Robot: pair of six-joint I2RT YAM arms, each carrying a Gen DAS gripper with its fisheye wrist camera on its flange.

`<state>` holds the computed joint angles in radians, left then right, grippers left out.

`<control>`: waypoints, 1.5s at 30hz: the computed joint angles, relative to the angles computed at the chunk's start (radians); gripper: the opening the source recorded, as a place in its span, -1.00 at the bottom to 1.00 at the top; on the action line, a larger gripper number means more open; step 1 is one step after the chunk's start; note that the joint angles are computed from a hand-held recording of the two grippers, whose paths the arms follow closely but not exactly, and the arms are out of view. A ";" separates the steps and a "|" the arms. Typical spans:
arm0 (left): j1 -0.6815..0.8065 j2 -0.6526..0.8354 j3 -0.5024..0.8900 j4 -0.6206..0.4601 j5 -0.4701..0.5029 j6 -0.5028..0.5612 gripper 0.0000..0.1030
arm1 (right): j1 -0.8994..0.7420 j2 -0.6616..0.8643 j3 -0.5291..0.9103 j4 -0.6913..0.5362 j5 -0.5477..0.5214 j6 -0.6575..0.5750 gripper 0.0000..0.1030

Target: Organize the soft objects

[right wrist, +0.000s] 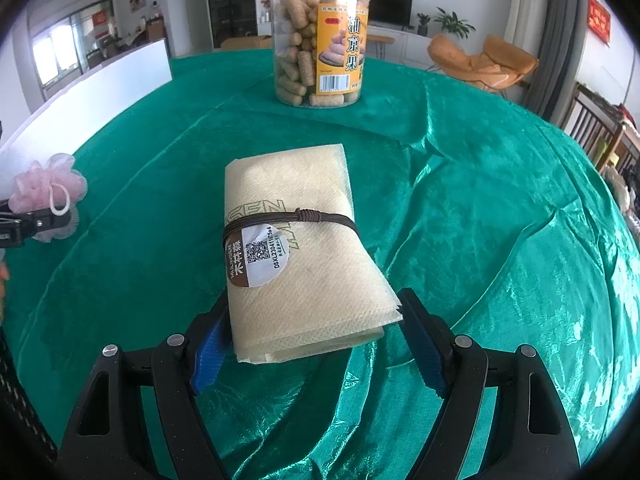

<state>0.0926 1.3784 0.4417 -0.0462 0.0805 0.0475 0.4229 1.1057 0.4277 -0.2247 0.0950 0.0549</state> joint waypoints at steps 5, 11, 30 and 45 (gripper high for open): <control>0.004 -0.002 -0.013 0.027 -0.011 0.011 1.00 | 0.011 -0.001 -0.001 0.001 0.019 0.007 0.57; 0.018 -0.022 -0.025 0.023 -0.003 0.021 1.00 | 0.011 0.001 0.000 0.000 0.017 0.011 0.57; 0.012 -0.023 -0.023 0.016 -0.005 0.018 1.00 | -0.017 0.012 0.009 -0.012 -0.011 0.015 0.66; 0.112 -0.087 -0.033 -0.050 0.145 -0.009 1.00 | -0.031 0.134 0.310 -0.311 -0.128 -0.074 0.68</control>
